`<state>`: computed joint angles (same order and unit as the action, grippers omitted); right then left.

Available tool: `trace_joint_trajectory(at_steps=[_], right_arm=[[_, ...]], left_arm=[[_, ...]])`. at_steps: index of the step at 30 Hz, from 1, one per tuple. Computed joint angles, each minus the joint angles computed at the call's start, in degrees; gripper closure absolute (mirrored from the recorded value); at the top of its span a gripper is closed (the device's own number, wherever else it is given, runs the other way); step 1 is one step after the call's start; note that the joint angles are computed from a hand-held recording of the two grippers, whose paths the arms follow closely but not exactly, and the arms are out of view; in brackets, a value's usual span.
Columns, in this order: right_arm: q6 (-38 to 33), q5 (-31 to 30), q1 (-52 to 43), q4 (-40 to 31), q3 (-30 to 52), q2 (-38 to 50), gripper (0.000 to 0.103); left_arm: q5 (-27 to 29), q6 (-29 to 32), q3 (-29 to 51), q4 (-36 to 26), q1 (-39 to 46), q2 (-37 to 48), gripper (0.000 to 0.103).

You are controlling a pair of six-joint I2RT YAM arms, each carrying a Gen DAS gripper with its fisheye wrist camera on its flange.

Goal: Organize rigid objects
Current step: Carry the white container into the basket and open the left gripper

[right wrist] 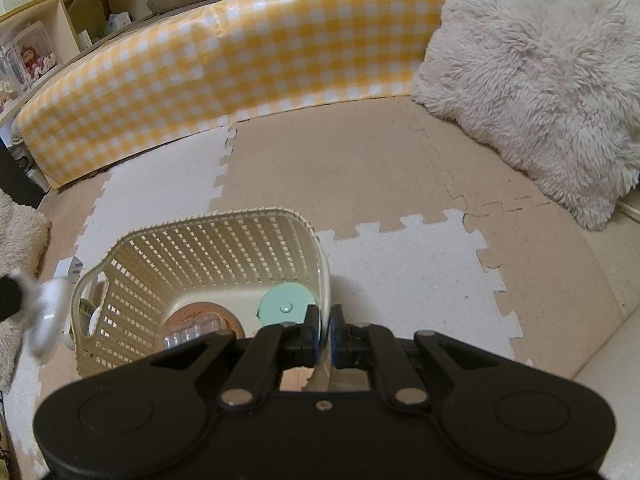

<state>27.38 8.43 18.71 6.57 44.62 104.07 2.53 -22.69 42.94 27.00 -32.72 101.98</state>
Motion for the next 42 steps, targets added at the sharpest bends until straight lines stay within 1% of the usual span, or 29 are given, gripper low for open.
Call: trace_joint_trajectory(at_steps=[3,6,12,17,25,28,30,35,42], right_arm=[[0.1,-0.4,-0.2,0.2,-0.2,-0.1,0.098],[0.3,-0.8,-0.4,0.2,-0.3,-0.1,0.098],[0.7,-2.0,-0.9,0.4,-0.5,-0.4,0.098],[1.7,-4.1,-2.2,1.2,-1.1,-0.7,0.098],[2.2,-4.3,-2.1,1.4,-1.4,-1.0,0.098],[2.2,-4.2,-2.1,1.4,-1.5,-1.1,0.098],[2.2,-4.3,-2.1,1.5,-1.7,-1.2,0.098],[2.2,-4.3,-2.2,1.4,-1.5,-1.0,0.098],[2.3,-4.4,-2.2,1.5,-1.5,-1.0,0.098]], left_arm=[[2.5,-2.3,6.0,-3.2,-0.5,5.2,0.071],[3.6,-3.5,11.9,-7.1,-1.2,10.3,0.071],[6.3,-7.0,17.3,-10.2,-2.0,16.1,0.071],[10.6,-12.4,17.4,-9.1,-1.9,18.6,0.071],[9.2,-14.5,17.6,-7.6,-2.2,20.3,0.071],[8.7,-14.0,18.7,-8.8,-2.4,20.7,0.072],[8.6,-13.5,19.3,-9.4,-2.7,21.0,0.070],[8.2,-13.1,18.7,-9.9,-2.7,20.1,0.065],[6.6,-11.3,18.0,-11.5,-3.3,18.6,0.062]])
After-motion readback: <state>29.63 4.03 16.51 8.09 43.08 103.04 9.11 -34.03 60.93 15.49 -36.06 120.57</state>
